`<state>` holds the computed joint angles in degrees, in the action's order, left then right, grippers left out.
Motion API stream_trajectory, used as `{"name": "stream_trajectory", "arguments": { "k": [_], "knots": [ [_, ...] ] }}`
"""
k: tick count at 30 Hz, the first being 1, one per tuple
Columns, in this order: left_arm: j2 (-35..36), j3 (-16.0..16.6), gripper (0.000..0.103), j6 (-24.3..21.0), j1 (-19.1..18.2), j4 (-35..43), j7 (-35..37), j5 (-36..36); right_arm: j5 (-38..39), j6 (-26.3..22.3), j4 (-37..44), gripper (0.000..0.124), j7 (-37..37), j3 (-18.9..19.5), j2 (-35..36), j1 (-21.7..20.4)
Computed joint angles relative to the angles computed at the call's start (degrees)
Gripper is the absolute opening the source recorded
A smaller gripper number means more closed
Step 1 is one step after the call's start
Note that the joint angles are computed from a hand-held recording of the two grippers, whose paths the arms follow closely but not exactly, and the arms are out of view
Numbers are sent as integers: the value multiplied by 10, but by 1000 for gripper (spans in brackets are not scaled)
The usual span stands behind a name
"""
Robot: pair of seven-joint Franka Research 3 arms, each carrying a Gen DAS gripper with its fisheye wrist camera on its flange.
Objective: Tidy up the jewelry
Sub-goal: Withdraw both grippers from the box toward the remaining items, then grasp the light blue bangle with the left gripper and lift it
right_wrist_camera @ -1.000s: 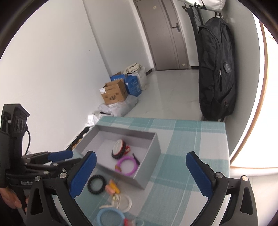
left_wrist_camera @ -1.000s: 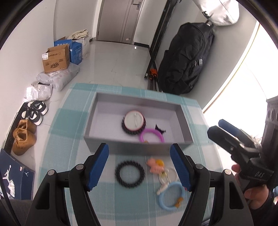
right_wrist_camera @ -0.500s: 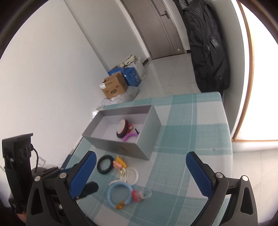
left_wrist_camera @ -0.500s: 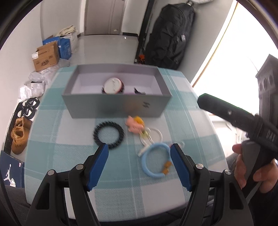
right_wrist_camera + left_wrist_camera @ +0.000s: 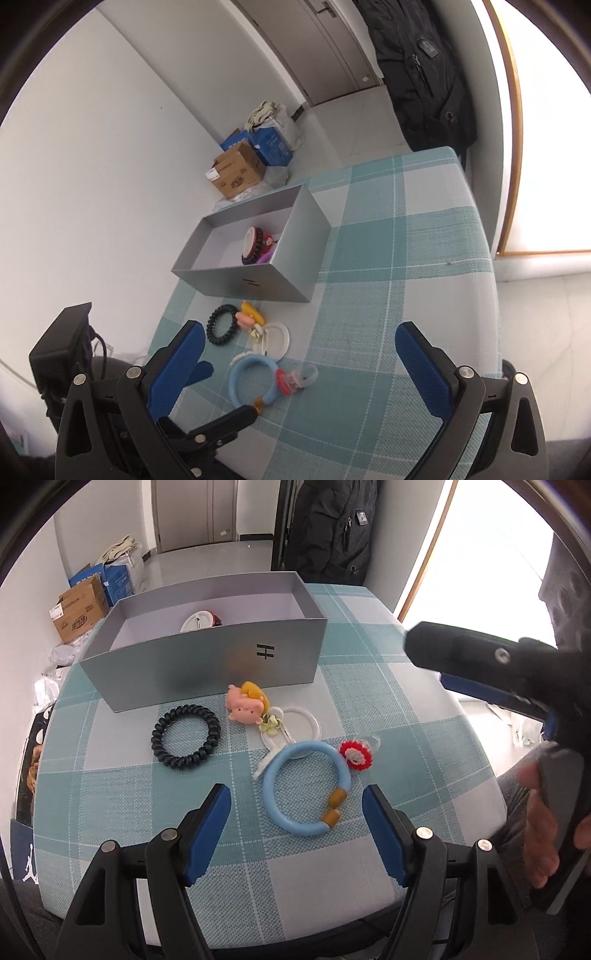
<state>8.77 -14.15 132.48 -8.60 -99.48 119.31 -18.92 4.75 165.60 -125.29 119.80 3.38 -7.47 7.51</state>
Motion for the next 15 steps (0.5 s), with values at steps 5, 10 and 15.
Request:
{"name": "stream_trajectory", "arguments": {
  "k": [5,10,15],
  "knots": [
    [17,-1,70,-19,-2,21,-13,12,-43,-23,2,103,32,8,-2,-11],
    [15,-6,70,-19,-1,15,1,11,-64,-27,0,103,58,8,-3,-14],
    [13,-3,69,9,-7,2,-9,38,-49,-26,-1,103,60,1,-1,-11]
  ]
}}
